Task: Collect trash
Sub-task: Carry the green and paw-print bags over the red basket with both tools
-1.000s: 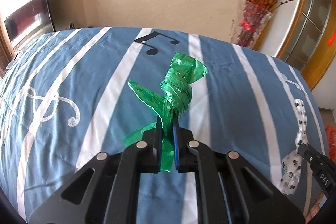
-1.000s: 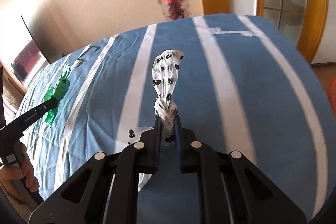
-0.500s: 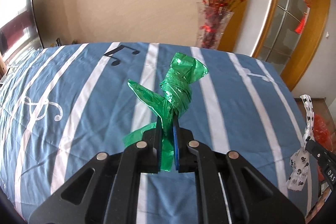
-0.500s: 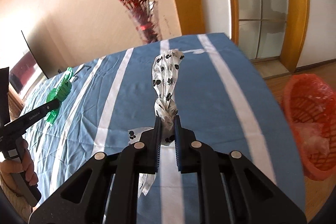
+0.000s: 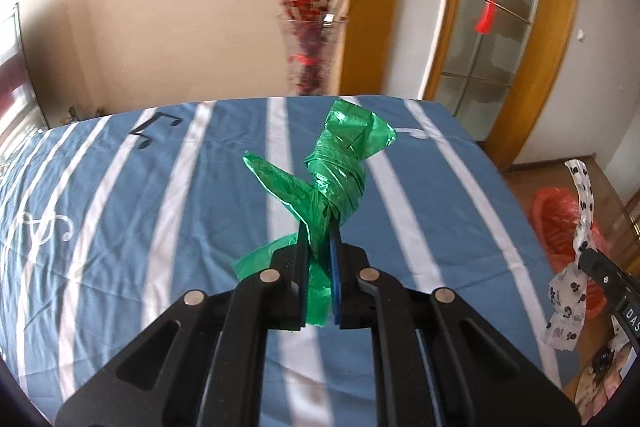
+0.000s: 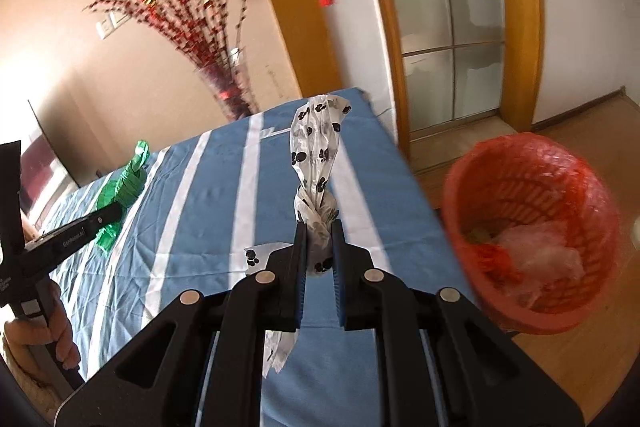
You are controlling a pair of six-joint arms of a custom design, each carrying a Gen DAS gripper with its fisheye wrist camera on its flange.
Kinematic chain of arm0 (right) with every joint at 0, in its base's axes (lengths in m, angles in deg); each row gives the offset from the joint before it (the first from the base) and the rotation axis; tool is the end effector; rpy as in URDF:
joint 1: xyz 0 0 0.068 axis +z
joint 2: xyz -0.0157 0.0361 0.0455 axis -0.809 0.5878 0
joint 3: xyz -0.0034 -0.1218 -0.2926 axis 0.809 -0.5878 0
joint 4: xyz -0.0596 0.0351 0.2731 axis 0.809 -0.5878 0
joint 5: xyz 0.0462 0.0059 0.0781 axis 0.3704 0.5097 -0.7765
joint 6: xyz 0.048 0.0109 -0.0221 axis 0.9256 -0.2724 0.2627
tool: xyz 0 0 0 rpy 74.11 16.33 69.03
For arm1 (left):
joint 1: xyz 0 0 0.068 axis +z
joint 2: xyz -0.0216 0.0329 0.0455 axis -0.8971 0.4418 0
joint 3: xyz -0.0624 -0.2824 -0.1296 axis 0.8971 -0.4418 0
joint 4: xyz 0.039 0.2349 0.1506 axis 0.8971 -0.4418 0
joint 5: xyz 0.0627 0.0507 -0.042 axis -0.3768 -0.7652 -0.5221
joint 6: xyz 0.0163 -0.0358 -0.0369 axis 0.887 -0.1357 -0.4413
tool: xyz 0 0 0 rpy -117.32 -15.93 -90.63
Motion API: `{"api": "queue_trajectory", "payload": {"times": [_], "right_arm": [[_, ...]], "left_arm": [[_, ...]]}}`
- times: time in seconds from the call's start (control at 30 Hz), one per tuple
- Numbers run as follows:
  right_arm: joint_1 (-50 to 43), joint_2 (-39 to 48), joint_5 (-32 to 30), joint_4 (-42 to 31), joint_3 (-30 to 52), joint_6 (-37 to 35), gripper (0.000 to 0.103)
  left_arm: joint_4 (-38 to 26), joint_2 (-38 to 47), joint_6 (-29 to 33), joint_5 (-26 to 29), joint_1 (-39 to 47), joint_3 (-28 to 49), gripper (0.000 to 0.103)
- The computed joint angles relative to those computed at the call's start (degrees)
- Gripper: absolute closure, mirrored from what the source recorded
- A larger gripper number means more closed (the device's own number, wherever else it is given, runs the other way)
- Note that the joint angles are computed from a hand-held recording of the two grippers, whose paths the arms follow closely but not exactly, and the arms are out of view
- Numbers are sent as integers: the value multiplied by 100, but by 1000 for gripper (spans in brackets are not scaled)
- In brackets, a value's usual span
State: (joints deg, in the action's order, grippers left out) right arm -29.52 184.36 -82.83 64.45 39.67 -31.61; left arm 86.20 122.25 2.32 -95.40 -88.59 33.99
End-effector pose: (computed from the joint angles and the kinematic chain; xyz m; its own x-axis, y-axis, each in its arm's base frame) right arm 0.3478 0.1701 0.1075 -0.6498 -0.2038 -0.7323 -0.5460 0.7955 0.2630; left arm 0.2523 -0.0931 0.1076 -0.5525 -0.4330 -0.7122 -0.5702 0.8196 -0.0559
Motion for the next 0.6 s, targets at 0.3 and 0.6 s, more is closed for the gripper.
{"api": "queue_trajectory", "payload": {"times": [0.3,0.6], "right_arm": [[-826,-24,-269,121,-157,-100,91],[-1730,274,-665,39,123,-102,91]], "left_arm": [[-211,1059,16,177,-660,1301,93],[-246,1984,181,657,-1020,2585,93]]}}
